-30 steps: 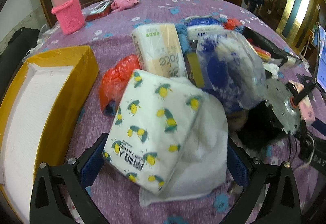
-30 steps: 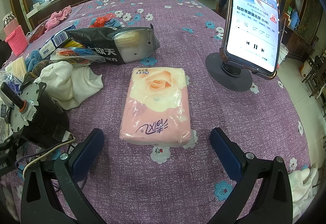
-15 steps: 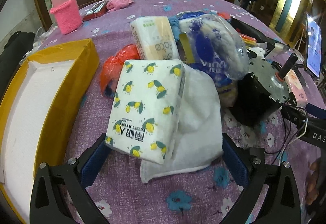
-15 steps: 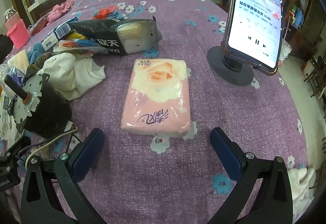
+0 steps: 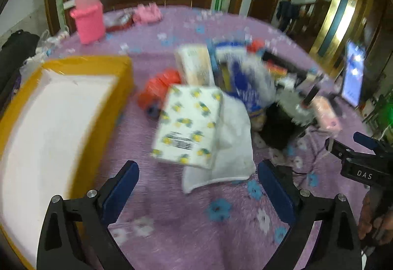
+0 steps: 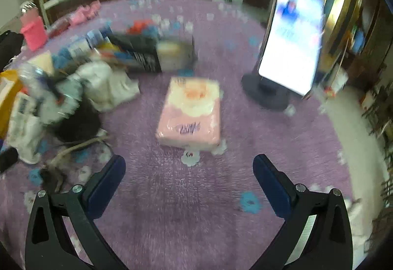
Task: Organize soft objects
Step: 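Move both tools toward the tissue packs on the table, then grasp the lemon-print tissue pack with the left tool and lift it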
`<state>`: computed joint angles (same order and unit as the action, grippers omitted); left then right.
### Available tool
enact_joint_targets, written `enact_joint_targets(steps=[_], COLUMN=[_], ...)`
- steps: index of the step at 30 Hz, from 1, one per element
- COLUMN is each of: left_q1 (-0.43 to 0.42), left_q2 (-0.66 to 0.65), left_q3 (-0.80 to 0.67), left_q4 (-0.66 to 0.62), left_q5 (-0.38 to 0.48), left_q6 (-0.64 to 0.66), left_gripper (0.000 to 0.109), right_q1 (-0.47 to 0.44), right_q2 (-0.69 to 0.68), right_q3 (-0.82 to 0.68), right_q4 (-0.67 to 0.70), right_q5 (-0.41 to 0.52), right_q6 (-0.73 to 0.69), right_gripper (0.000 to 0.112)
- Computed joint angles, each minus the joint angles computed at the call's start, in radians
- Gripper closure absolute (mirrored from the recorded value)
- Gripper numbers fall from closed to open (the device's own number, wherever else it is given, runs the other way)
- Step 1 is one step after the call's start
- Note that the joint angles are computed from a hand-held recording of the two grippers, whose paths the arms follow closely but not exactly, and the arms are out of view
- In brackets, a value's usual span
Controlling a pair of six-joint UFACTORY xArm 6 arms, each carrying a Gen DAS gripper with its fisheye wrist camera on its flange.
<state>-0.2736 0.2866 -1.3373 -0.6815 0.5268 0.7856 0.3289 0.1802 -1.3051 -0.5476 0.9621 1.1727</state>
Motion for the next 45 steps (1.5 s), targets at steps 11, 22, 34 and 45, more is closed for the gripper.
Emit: enact_joint_targets(steps=[11, 22, 34, 45], left_q1=[0.073, -0.002, -0.018, 0.009], left_q2=[-0.119, 0.081, 0.249, 0.227], left_q3=[0.113, -0.145, -0.347, -0.319], left_q4=[-0.064, 0.181, 0.228, 0.104], left_q5=[-0.005, 0.067, 0.166, 0.16], left_q6=[0.126, -0.121, -0.146, -0.081], left_gripper=[0.012, 0.033, 0.054, 0.057], right_q1=[-0.006, -0.026, -0.036, -0.039], right_q2=[-0.046, -0.104, -0.063, -0.043], right_q3=[0.05, 0.164, 0.136, 0.123], right_q4=[-0.224, -0.276, -0.215, -0.175], right_q5=[-0.164, -0.235, -0.254, -0.249], right_q6=[0.203, 0.376, 0.315, 0.273], right_gripper=[0.009, 0.009, 0.009, 0.009])
